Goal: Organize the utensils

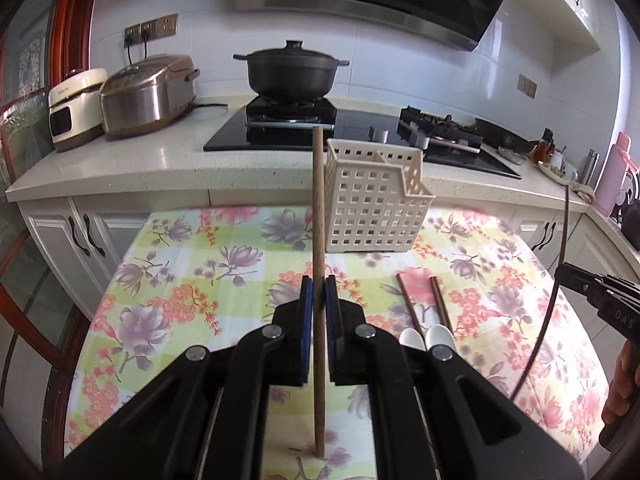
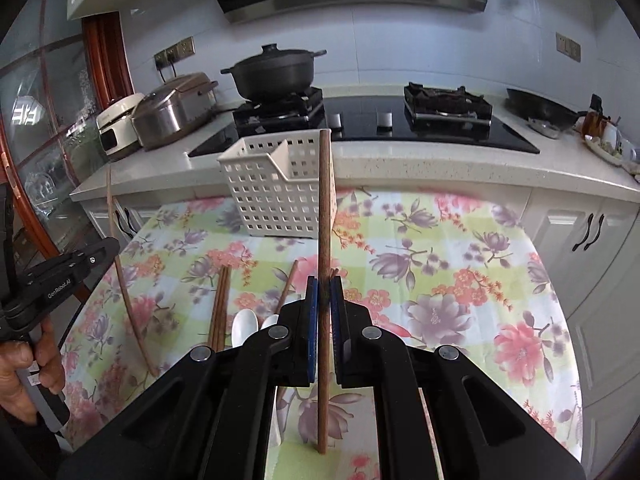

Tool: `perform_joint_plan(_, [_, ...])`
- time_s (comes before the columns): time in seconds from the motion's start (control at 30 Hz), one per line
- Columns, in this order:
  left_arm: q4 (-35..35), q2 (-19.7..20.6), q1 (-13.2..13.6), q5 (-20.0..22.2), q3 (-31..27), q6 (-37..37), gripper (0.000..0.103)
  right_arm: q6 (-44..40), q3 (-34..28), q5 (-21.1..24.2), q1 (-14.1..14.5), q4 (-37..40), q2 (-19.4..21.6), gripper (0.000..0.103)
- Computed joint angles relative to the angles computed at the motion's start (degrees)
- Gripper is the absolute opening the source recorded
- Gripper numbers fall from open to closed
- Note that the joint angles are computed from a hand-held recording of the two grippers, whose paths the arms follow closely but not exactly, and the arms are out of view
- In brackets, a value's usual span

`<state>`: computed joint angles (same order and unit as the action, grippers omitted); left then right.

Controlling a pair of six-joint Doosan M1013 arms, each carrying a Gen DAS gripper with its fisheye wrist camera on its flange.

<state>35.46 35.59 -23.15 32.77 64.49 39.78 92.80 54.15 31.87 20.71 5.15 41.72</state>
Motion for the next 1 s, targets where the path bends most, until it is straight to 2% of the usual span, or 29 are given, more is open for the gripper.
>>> perform_joint_plan(0.3, [1.9, -1.0, -0.4, -1.0, 0.7, -1.2, 0.006, 1.7, 2.4, -2.6, 0.5, -3.1, -1.7, 0.008])
perform_joint_plan(0.6, [0.3, -0.3, 0.0, -1.4, -1.6, 1.3, 0.006, 0.6, 0.7, -2.5, 0.4, -2.5, -1.2, 0.008])
perform_joint_plan(0.83, [-2.0, 1.5, 1.0, -1.6, -7.0, 4.8, 0.006, -1.9, -5.3, -1.0, 0.1, -0.3, 0.9, 0.008])
perform_joint_plan(1.0, [-4.2, 3.9, 1.6, -2.2, -14.1, 8.5, 0.006, -3.7, -16.0, 2.5, -0.1, 1.0, 5.2, 0.008])
